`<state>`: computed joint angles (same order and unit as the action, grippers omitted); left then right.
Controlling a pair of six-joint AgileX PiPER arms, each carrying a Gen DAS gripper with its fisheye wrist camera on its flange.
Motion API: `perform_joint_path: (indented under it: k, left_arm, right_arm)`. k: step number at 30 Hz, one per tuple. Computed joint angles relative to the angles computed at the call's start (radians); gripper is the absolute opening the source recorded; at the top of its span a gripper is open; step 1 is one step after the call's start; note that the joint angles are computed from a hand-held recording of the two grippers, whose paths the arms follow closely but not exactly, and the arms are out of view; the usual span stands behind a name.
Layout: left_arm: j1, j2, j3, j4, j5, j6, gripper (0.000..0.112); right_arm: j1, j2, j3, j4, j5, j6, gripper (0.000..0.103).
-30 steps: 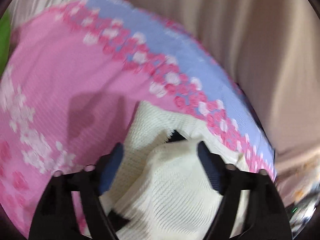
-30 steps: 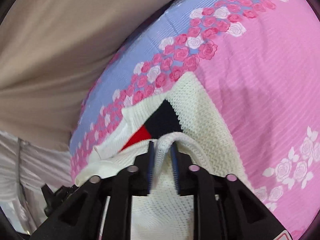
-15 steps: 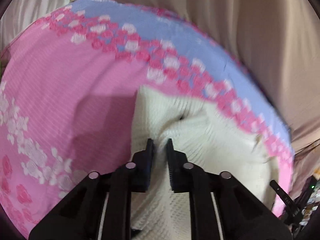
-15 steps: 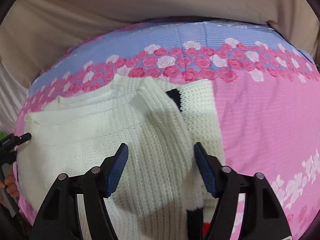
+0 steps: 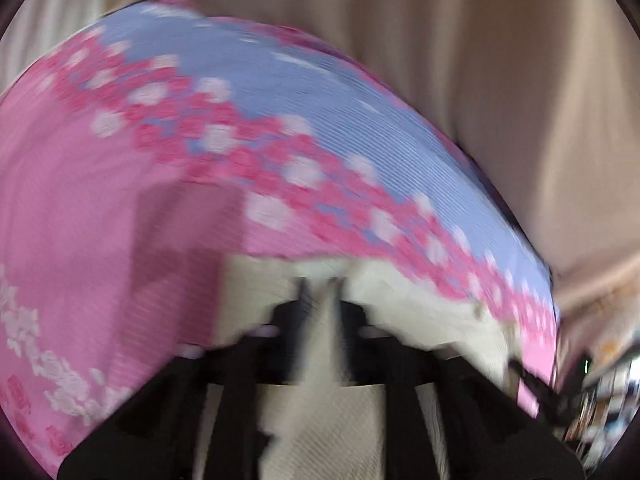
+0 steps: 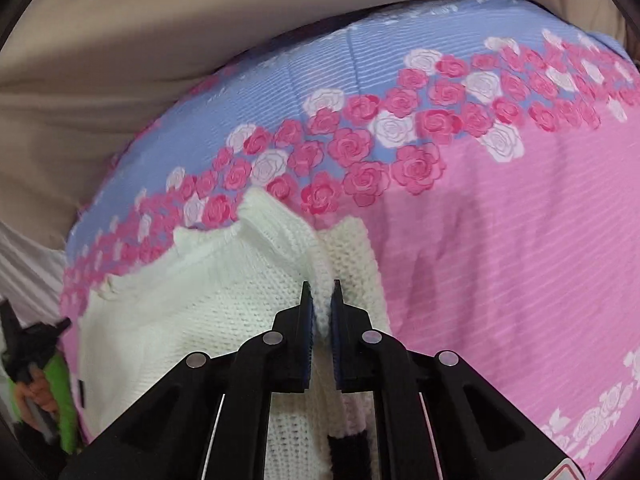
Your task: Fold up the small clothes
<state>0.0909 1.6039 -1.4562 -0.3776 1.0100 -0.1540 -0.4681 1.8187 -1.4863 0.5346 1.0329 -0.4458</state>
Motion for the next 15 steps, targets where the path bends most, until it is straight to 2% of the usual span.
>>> perform_joint_path:
  k: [1,3,5,6,7,9,13,14,15]
  left_arm:
    - [-0.037,0.001,-0.002,0.043,0.004,-0.019,0.083]
    - [-0.114,0.001,0.013,0.182,-0.040,-0.100,0.082]
    - [-0.146,0.060,-0.010,0.236,-0.030,-0.136,0.082]
    - [-0.143,0.081,-0.016,0.220,-0.022,-0.134,0.076]
    - [-0.135,0.107,-0.015,0.190,-0.026,-0.119,0.051]
    - [-0.111,0.147,-0.032,0.088,0.007,-0.034,0.007]
    - [-0.090,0.053,-0.031,0.081,-0.026,-0.010,0.006]
    - [-0.069,0.037,-0.047,0.069,-0.021,-0.004,0.006]
    - [-0.052,0.036,-0.076,0.076,-0.010,-0.013,0.006]
  right_arm:
    - [0.005,-0.019,0.019,0.002,-0.013,-0.011,0.009]
    - [0.003,-0.044,0.044,0.019,-0.007,-0.030,0.011]
    - [0.006,-0.051,0.049,0.004,-0.005,-0.030,0.013]
    - [0.005,-0.051,0.044,0.003,0.003,-0.026,0.014]
    - [0.000,-0.050,0.045,0.009,0.009,-0.025,0.014]
    - [-0.005,-0.025,0.008,0.021,0.050,0.007,0.024]
    - [-0.001,-0.028,0.005,0.037,0.062,0.019,0.029]
    - [0.001,-0.032,0.004,0.044,0.071,0.013,0.023]
    - [-0.004,-0.042,0.001,0.067,0.090,-0.001,0.009]
